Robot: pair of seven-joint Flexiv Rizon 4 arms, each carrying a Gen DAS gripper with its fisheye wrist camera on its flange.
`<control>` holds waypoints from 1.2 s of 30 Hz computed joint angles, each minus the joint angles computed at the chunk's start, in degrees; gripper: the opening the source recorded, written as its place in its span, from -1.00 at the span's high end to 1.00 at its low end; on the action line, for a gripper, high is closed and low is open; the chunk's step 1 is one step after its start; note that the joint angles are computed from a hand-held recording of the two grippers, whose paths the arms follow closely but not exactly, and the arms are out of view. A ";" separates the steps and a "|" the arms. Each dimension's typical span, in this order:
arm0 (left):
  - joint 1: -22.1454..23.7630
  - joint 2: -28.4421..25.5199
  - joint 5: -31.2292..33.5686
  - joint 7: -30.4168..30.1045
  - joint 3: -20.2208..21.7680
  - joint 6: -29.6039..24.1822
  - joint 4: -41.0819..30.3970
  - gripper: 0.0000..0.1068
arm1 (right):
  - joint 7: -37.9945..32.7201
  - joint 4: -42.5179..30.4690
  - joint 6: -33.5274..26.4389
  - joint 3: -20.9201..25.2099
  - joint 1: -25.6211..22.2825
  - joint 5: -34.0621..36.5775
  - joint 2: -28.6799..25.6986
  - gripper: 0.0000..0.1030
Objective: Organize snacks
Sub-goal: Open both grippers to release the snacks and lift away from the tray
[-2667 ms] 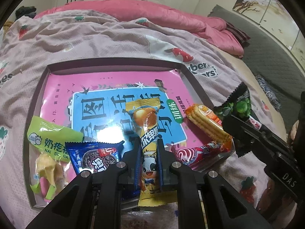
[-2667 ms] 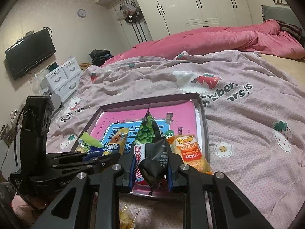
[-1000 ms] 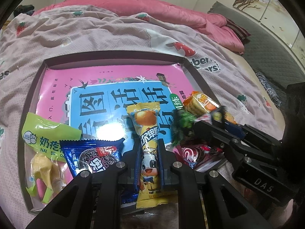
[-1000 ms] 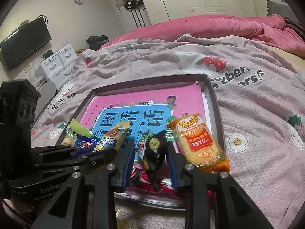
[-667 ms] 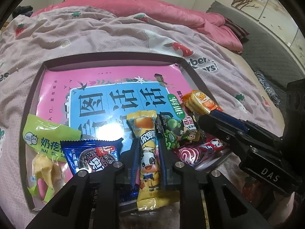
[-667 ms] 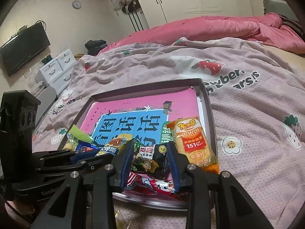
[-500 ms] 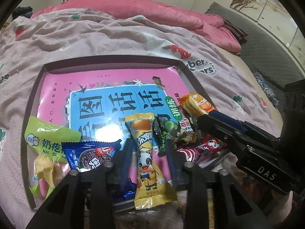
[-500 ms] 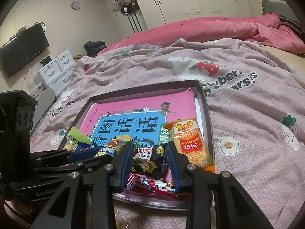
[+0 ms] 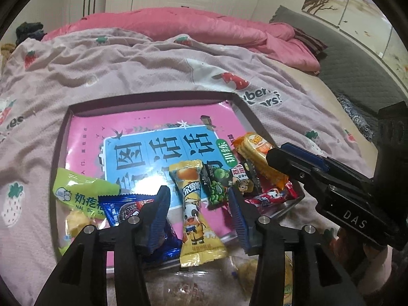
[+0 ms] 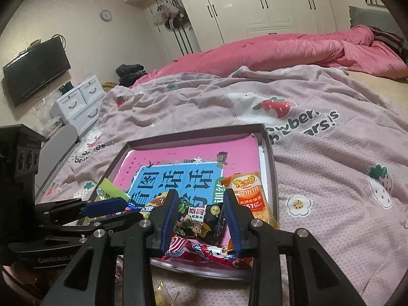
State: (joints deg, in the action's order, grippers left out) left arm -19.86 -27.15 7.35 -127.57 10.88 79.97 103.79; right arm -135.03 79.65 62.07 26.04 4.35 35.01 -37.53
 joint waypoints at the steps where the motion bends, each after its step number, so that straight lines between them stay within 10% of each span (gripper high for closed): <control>1: -0.69 0.26 0.50 -0.54 0.73 -0.35 -0.12 -0.02 | -0.27 0.12 0.18 0.14 -0.16 0.20 0.15 0.25; 36: 1.37 12.06 17.92 -14.73 -1.35 -7.42 3.39 -0.28 | -11.57 6.00 0.97 0.67 -4.26 12.65 8.41 -0.16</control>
State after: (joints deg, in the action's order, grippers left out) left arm -18.49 -15.09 25.27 -142.30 9.52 72.55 107.19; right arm -146.60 85.66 63.04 26.71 0.09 47.65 -29.12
